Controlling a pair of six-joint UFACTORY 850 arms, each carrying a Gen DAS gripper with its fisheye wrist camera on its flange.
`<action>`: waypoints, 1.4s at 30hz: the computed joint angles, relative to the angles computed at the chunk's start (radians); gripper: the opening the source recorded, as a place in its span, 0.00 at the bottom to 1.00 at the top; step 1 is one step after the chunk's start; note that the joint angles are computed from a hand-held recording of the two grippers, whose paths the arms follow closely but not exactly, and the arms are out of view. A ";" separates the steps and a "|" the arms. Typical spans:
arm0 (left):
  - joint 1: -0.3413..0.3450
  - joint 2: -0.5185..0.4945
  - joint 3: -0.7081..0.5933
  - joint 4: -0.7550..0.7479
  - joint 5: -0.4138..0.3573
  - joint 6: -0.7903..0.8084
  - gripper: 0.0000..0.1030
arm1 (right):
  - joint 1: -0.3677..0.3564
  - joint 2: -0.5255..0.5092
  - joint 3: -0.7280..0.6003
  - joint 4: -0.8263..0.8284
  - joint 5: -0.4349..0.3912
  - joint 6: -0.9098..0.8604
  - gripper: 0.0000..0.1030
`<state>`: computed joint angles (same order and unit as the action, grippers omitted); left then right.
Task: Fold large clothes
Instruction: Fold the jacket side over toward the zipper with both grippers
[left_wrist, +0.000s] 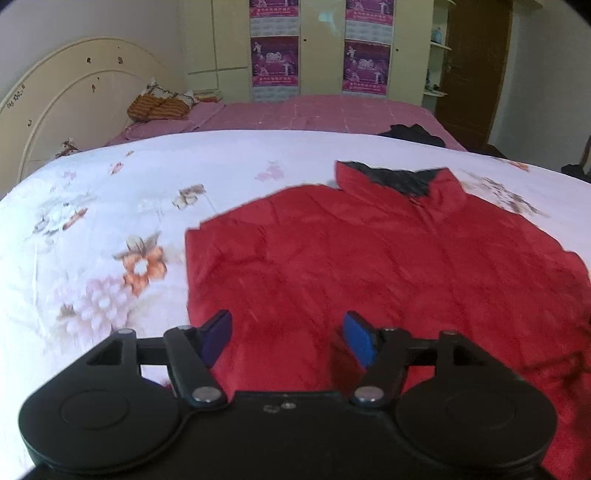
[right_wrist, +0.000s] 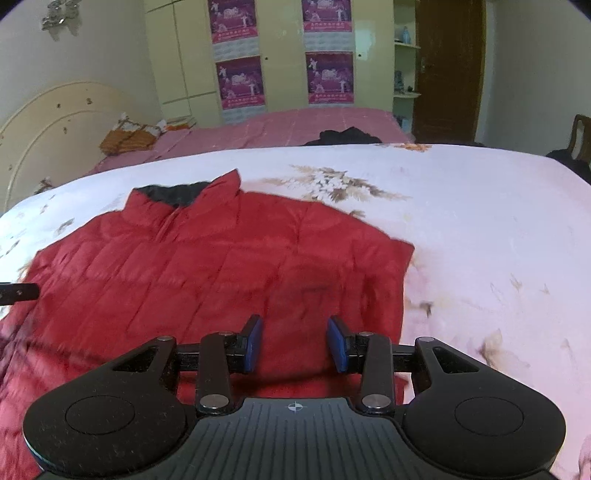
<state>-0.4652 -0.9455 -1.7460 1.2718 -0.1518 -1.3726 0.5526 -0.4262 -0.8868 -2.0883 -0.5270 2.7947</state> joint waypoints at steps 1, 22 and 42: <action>-0.005 0.016 0.028 0.081 0.001 -0.079 0.64 | 0.009 0.010 0.014 -0.006 0.000 0.002 0.37; -0.025 0.341 0.565 0.696 -0.052 -0.782 0.78 | 0.176 0.187 0.272 -0.121 -0.042 0.161 0.74; 0.124 0.511 0.872 1.711 -0.034 -1.701 0.84 | 0.429 0.278 0.411 0.525 -0.060 -0.015 0.74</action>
